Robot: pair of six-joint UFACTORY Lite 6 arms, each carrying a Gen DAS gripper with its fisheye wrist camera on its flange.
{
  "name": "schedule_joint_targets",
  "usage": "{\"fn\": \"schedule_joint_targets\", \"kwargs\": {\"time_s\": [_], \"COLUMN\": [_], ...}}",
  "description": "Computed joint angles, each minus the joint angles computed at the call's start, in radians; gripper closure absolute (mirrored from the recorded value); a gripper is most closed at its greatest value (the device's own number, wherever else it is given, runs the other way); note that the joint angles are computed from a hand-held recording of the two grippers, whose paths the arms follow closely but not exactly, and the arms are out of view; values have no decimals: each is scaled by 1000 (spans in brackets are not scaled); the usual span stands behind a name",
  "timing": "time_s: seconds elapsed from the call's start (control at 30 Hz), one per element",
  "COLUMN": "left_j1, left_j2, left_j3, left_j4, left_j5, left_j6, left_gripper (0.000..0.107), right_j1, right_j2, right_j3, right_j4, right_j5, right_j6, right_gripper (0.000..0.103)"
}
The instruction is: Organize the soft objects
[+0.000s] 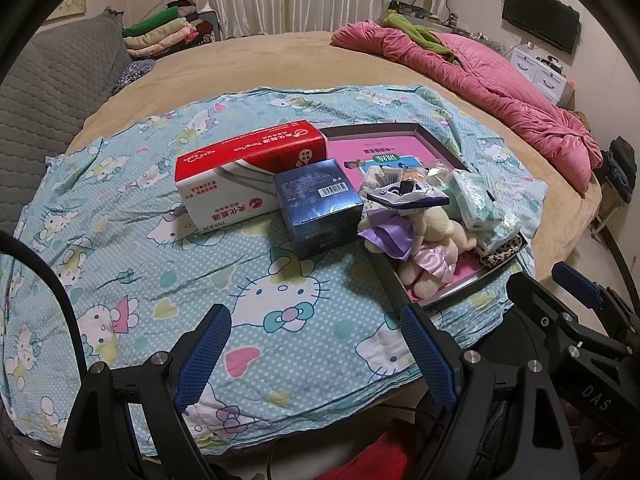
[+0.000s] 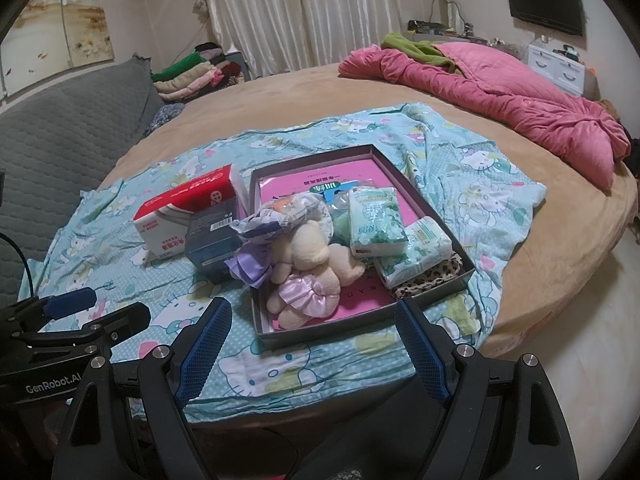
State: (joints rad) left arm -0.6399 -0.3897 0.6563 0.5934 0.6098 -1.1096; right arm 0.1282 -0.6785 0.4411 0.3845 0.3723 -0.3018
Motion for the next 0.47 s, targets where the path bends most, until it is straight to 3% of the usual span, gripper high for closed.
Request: {"fn": "schedule_joint_targets", "kwargs": {"time_s": [0.23, 0.47], "left_j1": [9, 105], "left_j2": [17, 26], "left_j3": [-8, -61], "left_j4": [8, 41], "left_j5": [-14, -102], "left_j6": [-8, -12], "left_gripper": [21, 21], "right_j1": [0, -35], "right_j2": [2, 12], "right_j3": [-1, 0], "right_j4": [3, 101], "right_j5": [1, -16], "right_j6": [-1, -112], "right_gripper": [18, 18]}}
